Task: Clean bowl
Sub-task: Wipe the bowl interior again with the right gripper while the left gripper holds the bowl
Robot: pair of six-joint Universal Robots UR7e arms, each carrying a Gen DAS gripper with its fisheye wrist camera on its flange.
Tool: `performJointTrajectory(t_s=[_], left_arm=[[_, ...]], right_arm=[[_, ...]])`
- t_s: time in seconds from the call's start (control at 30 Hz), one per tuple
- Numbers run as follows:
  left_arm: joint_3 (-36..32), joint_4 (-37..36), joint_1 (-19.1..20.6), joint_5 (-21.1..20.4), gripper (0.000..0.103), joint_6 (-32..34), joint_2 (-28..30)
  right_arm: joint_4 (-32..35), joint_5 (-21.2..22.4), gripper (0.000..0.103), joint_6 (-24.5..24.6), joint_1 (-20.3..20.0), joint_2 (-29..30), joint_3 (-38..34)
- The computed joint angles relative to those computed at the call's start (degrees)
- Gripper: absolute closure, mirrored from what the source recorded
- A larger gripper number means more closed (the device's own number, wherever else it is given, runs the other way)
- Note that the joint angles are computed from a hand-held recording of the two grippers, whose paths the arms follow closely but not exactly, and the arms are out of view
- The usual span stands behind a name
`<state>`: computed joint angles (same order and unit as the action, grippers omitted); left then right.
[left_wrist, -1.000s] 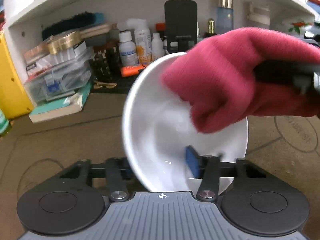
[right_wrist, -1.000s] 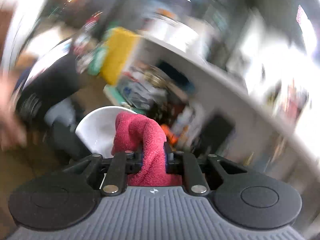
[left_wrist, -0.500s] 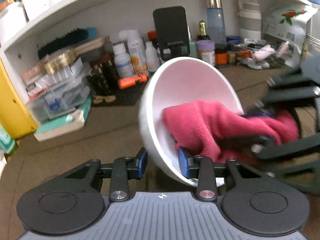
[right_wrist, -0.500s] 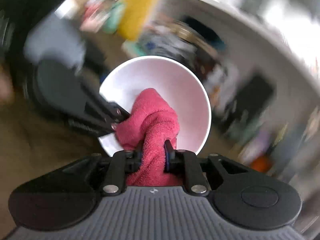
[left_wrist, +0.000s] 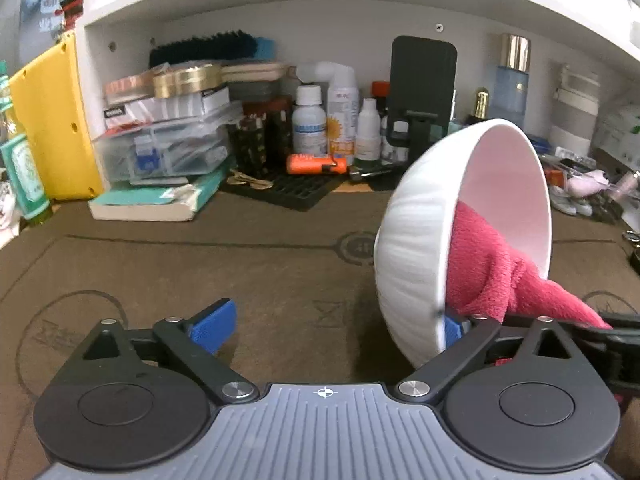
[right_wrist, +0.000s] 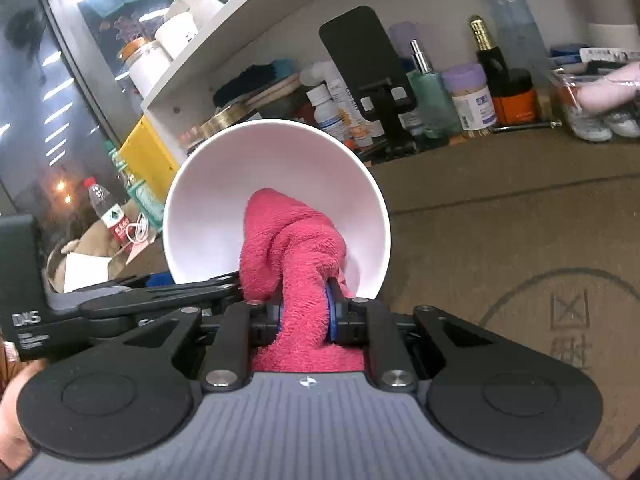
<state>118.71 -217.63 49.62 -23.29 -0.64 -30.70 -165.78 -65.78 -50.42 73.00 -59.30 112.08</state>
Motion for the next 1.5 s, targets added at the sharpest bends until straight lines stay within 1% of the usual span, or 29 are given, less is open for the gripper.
performJointTrajectory(t_s=[0.03,0.07,0.13,0.2,0.23,0.27,0.3,0.33,0.37,0.4,0.43,0.47,0.53,0.57,0.6,0.7,0.73,0.8,0.87,0.9,0.93,1.0,1.07,1.13,1.2,1.27,1.4,1.43,1.5], left_arm=[[0.38,0.82,0.67,-2.55,0.031,-0.18,-0.87],[1.24,2.4,1.44,-6.42,0.039,-0.34,-2.41],[2.09,4.9,1.69,-9.5,0.059,-0.39,-4.16],[2.16,8.51,1.24,-10.03,0.062,0.96,-5.04],[2.08,9.83,0.96,-9.89,0.06,1.83,-5.18],[1.96,10.21,0.65,-9.15,0.056,2.72,-4.85],[2.01,10.54,0.61,-8.74,0.046,2.61,-4.78],[2.06,10.16,0.65,-8.16,0.037,2.2,-4.59],[2.17,9.55,0.84,-8.2,0.037,2.45,-4.48],[2.32,9.22,1.06,-8.45,0.037,2.49,-4.52],[2.56,9.39,1.26,-9.03,0.042,2.22,-4.85],[2.78,9.61,1.31,-9.39,0.046,2.2,-5.17],[3.24,10.51,0.98,-9.32,0.063,3.03,-5.84],[3.53,11.68,0.57,-8.72,0.068,3.58,-6.38],[3.72,12.11,0.38,-8.6,0.073,4.18,-6.73],[4.86,19.23,-0.65,-7.56,0.074,4.58,-9.79],[5.15,20.08,-0.95,-6.8,0.074,4.74,-10.11],[5.47,21.5,-1.32,-5.45,0.074,4.81,-10.57],[5.52,21.11,-1.46,-4.46,0.074,5.99,-10.37],[5.55,21.22,-1.5,-4.35,0.073,6.83,-10.38],[5.5,21.94,-1.56,-4.23,0.071,7.86,-10.44],[5.34,22.74,-1.67,-3.98,0.068,9.88,-10.4],[5.42,24.79,-1.86,-4.15,0.068,11.86,-11.0],[5.35,27.75,-1.63,-5.09,0.067,12.05,-12.3],[5.22,28.58,-1.69,-5.1,0.066,12.75,-12.45],[5.05,28.78,-1.73,-5.01,0.065,13.39,-12.3],[5.11,28.12,-1.15,-6.22,0.065,14.2,-12.63],[5.19,27.83,-0.93,-6.7,0.065,14.2,-12.81],[5.23,27.11,-0.66,-7.27,0.065,14.54,-12.91]], right_arm=[[0.06,0.98,0.085,0.3,-0.34,-0.36,-0.11],[-1.34,2.48,0.085,0.08,-1.04,-0.21,0.09],[-6.13,5.09,0.085,-1.7,-2.51,0.21,0.94],[-11.08,4.65,0.085,-5.21,-2.48,-0.54,2.35],[-13.13,3.69,0.085,-8.01,-2.09,-1.37,3.63],[-17.06,1.72,0.085,-9.39,-0.01,-0.11,4.02],[-19.0,-0.06,0.087,-11.94,2.96,2.13,3.19],[-21.18,-1.61,0.087,-12.75,3.52,1.96,2.22],[-20.96,-1.51,0.087,-14.79,3.22,0.83,1.48],[-22.47,-2.11,0.087,-14.72,4.47,1.88,0.74],[-21.74,-2.1,0.087,-14.42,5.53,2.23,-0.38],[-18.61,-0.25,0.087,-14.88,4.99,0.71,-1.07],[-9.21,3.99,0.087,-18.75,2.46,-4.14,-2.53],[-7.73,4.17,0.087,-22.45,2.29,-5.27,-2.96],[-8.66,3.33,0.087,-25.51,3.8,-4.2,-2.85],[-18.67,1.51,0.087,-36.8,7.61,0.88,-0.68],[-20.66,-0.63,0.087,-39.55,9.18,2.93,-1.0],[-22.56,-7.21,0.086,-43.14,12.94,7.7,-3.32],[-18.04,-13.02,0.084,-45.11,13.85,8.07,-5.16],[-16.34,-14.72,0.078,-46.14,13.92,7.73,-5.37],[-15.22,-16.06,0.068,-47.14,14.01,7.24,-5.38],[-13.79,-18.27,0.057,-49.13,14.19,6.02,-5.1],[-10.64,-19.96,0.055,-50.44,14.08,4.21,-5.98],[-7.33,-23.86,0.04,-48.7,14.96,3.4,-8.27],[-2.26,-28.07,0.032,-46.73,15.91,2.85,-11.51],[5.42,-30.72,0.031,-46.82,15.79,2.14,-15.48],[10.7,-29.63,0.031,-57.41,11.43,-1.24,-17.15],[12.04,-29.47,0.032,-58.58,10.89,-1.22,-17.9],[17.12,-30.9,0.039,-55.16,10.85,-0.56,-20.82]])
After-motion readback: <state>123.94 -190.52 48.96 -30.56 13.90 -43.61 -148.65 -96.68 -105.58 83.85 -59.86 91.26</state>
